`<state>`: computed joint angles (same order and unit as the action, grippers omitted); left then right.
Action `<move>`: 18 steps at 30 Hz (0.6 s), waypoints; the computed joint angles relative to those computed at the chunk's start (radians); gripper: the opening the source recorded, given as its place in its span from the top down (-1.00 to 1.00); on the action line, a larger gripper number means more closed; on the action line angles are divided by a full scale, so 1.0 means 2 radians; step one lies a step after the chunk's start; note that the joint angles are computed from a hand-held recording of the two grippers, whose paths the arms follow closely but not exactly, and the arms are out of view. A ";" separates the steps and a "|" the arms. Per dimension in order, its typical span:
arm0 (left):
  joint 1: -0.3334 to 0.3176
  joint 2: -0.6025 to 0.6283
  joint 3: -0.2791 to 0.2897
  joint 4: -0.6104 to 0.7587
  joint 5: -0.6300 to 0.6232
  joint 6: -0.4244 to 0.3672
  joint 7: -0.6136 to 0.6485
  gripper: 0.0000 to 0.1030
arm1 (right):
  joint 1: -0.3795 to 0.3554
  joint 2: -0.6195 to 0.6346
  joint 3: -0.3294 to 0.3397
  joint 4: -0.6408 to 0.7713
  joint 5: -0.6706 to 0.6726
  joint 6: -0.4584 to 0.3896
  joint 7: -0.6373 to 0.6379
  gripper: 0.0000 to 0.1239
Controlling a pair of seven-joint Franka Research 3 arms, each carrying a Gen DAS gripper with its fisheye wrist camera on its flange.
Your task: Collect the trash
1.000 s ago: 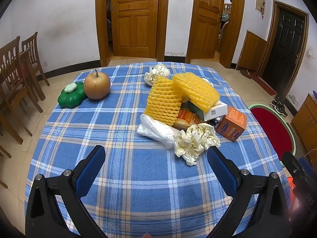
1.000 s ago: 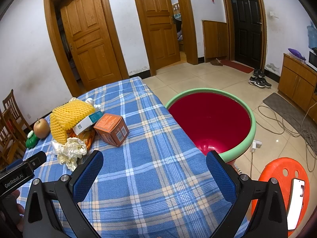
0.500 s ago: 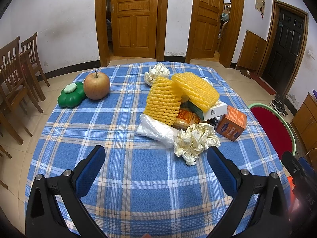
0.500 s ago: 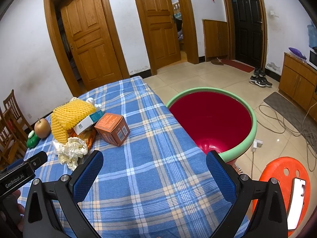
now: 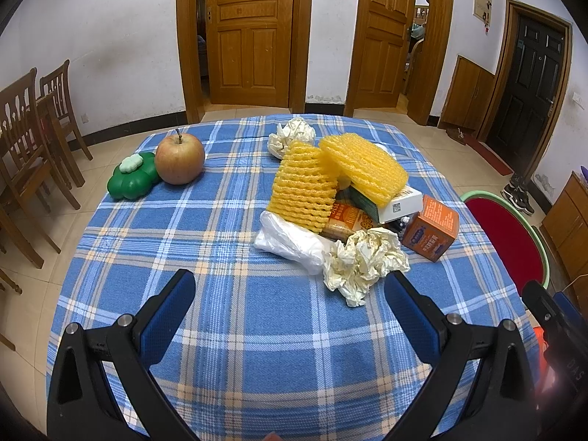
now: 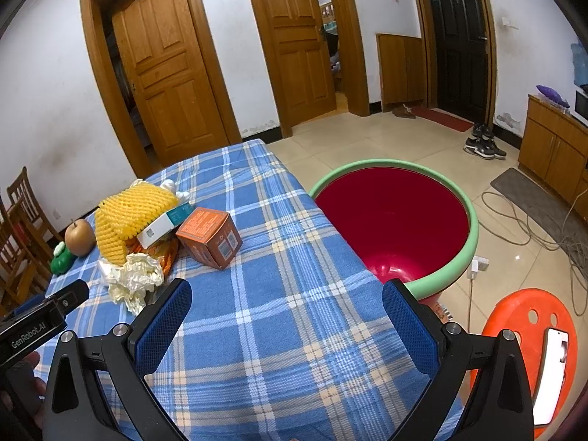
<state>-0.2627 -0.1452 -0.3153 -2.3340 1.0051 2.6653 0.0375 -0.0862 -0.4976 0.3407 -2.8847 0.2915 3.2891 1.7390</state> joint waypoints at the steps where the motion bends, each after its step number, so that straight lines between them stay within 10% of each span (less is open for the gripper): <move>1: 0.000 0.000 0.000 0.000 -0.001 0.000 0.001 -0.96 | 0.000 0.000 0.000 0.000 0.000 0.000 0.000 -0.66; 18: 0.001 0.003 0.002 -0.002 -0.002 -0.001 0.003 -0.96 | 0.038 0.019 -0.044 0.013 -0.005 -0.003 -0.020 -0.66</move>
<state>-0.2607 -0.1383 -0.3106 -2.3373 1.0010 2.6638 0.0435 -0.0106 -0.4596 0.2522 -2.8593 0.2812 3.2824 1.7000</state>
